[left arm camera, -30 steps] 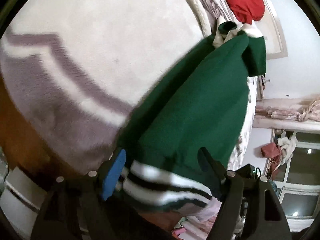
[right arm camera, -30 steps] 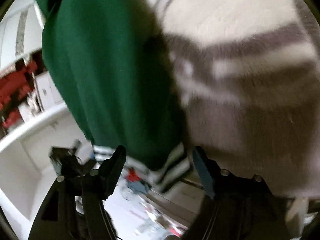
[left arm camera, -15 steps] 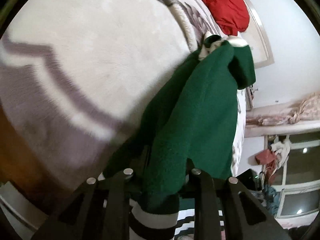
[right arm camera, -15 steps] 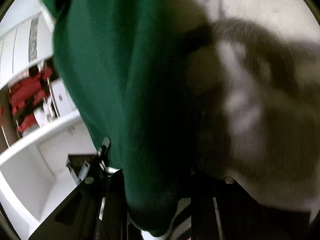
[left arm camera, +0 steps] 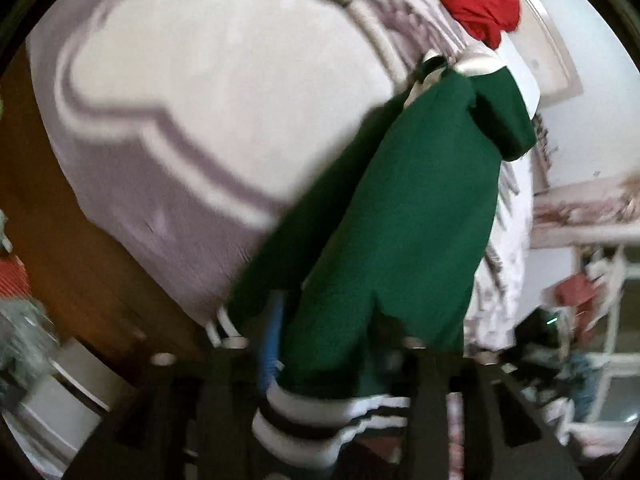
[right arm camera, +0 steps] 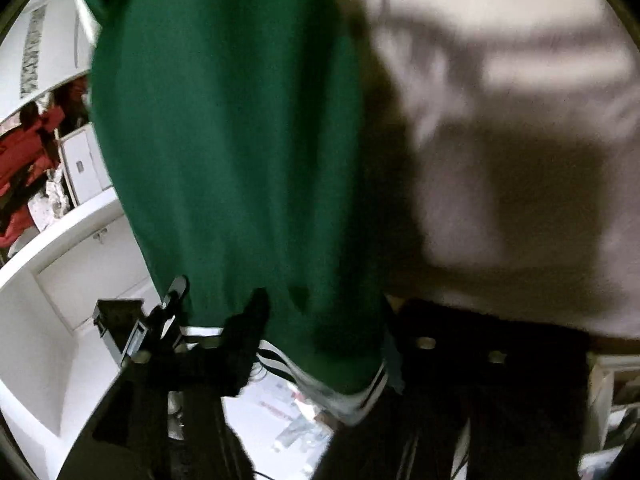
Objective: Fold large clothes
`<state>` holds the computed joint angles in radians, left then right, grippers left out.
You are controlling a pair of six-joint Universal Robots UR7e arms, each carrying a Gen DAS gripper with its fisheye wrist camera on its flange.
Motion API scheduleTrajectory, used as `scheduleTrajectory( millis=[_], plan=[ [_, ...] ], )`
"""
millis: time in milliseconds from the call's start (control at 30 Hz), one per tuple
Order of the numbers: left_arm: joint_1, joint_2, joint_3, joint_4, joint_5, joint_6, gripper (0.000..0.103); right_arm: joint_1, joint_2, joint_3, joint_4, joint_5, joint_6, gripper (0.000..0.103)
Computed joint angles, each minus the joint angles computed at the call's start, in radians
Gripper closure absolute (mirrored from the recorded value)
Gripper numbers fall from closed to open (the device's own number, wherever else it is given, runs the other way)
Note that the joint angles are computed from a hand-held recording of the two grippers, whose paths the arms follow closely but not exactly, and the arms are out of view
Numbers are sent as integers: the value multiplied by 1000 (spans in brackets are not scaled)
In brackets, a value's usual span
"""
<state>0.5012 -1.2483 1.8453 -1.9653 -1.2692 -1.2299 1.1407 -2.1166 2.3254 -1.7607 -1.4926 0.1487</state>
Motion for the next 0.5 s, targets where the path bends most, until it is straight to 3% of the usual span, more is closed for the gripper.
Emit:
scheduleTrajectory(
  millis=[33,67,167,233,333,400,500],
  plan=[
    [-7,0,-22,46,17,-8,27,12,5,-29,-5,-25,8,44],
    [-11,2,-53,98,40,-22,25,37,21,-58,-17,-50,36,42],
    [7,27,-123,183,58,-41,24,56,91,-160,-72,-84,110,42],
    [38,82,-196,213,59,4,24,81,194,-253,-154,-97,149,42],
    [98,191,-295,132,69,156,24,152,391,-415,-313,-156,191,42],
    [144,313,-422,81,68,284,24,188,553,-559,-399,-164,193,42],
    [198,491,-615,3,58,475,24,255,786,-794,-442,-220,204,42]
  ],
)
